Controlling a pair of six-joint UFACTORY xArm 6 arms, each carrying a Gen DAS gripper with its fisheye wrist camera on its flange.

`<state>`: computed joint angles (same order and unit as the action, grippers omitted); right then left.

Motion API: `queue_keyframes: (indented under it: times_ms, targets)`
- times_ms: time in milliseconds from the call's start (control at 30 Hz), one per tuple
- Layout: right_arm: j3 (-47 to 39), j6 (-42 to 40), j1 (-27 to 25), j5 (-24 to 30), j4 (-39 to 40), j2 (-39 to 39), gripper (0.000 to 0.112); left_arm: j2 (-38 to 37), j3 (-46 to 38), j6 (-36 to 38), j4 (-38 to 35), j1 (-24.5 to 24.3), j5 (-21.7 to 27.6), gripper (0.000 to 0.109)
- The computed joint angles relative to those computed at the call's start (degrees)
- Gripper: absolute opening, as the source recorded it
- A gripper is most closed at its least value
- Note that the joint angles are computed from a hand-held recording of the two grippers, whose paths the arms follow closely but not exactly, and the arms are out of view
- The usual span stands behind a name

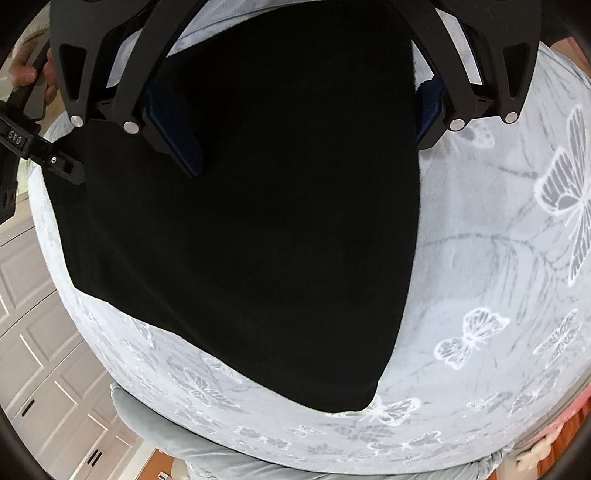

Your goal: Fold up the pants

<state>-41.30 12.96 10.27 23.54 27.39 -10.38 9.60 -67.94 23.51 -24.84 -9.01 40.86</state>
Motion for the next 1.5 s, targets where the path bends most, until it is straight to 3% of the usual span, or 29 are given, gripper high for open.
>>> queue_keyframes:
  times_ms: [167, 267, 367, 533, 633, 700, 800, 867, 900, 933, 1067, 1167, 1233, 1267, 1333, 1500]
  targets:
    - [-0.29, 1.57, 0.55, -0.97, -0.87, 0.79, 0.087, -0.36, 1.03, -1.19, 0.25, -1.34, -2.39, 0.097]
    - [-0.04, 2.20, 1.08, -2.34, -1.89, 1.02, 0.085, -0.45, 1.04, -0.95, -0.05, -1.93, -2.75, 0.092]
    - [0.19, 0.33, 1.52, -3.48, -0.94, 0.95, 0.070, -1.44, 1.81, -0.15, 0.44, -2.63, -3.49, 0.080]
    - [0.32, -0.93, 1.84, -4.08, 0.80, 0.61, 0.061, -3.56, 3.67, 0.18, 2.17, -3.27, -5.35, 0.054]
    - [0.36, -1.38, 1.79, -3.74, 0.81, 0.35, 0.058, -2.93, 1.59, 0.57, 0.05, -2.16, -2.95, 0.040]
    - [0.44, -1.78, 1.75, -3.78, 1.54, 0.24, 0.058, -1.69, -0.75, 1.56, -3.44, -0.67, 0.76, 0.039]
    - [0.55, -4.59, 1.15, -2.96, 6.15, -0.01, 0.068, 1.11, -4.85, 2.07, -7.52, 1.59, 6.72, 0.049]
    - [0.34, -4.65, 0.60, -1.90, 6.88, -0.01, 0.071, 2.26, -5.88, 1.00, -7.08, 2.03, 7.44, 0.067]
    - [0.24, -4.40, 0.70, -1.70, 6.81, 0.03, 0.072, 3.02, -6.20, -1.45, -5.03, 1.89, 7.16, 0.087]
    - [0.08, -4.13, 0.71, -1.57, 6.55, 0.13, 0.073, 4.03, -6.77, -3.32, -3.93, 1.95, 6.97, 0.098]
    - [-0.38, -5.39, 0.80, -1.55, 8.88, 0.83, 0.076, 4.79, -6.89, -3.00, -5.09, 1.44, 5.87, 0.098]
    - [-0.38, -7.07, 0.89, -1.59, 11.12, 0.92, 0.072, 3.44, -5.35, -0.94, -7.56, -0.20, 5.71, 0.077]
    - [0.28, -7.91, 1.45, -2.82, 11.22, 0.45, 0.057, 2.64, -5.16, -0.35, -7.74, -0.73, 5.81, 0.057]
    - [0.57, -9.05, 1.65, -3.24, 12.37, 0.07, 0.045, 2.16, -4.94, -0.54, -7.64, -0.80, 5.58, 0.052]
    - [1.51, -10.16, 2.05, -4.38, 14.03, -1.39, 0.037, 1.44, -5.07, -0.97, -7.68, -0.51, 6.10, 0.035]
    - [1.99, -8.47, 3.69, -7.21, 12.21, -4.33, 0.032, -4.20, -3.20, 2.44, -7.37, -1.17, 4.95, 0.027]
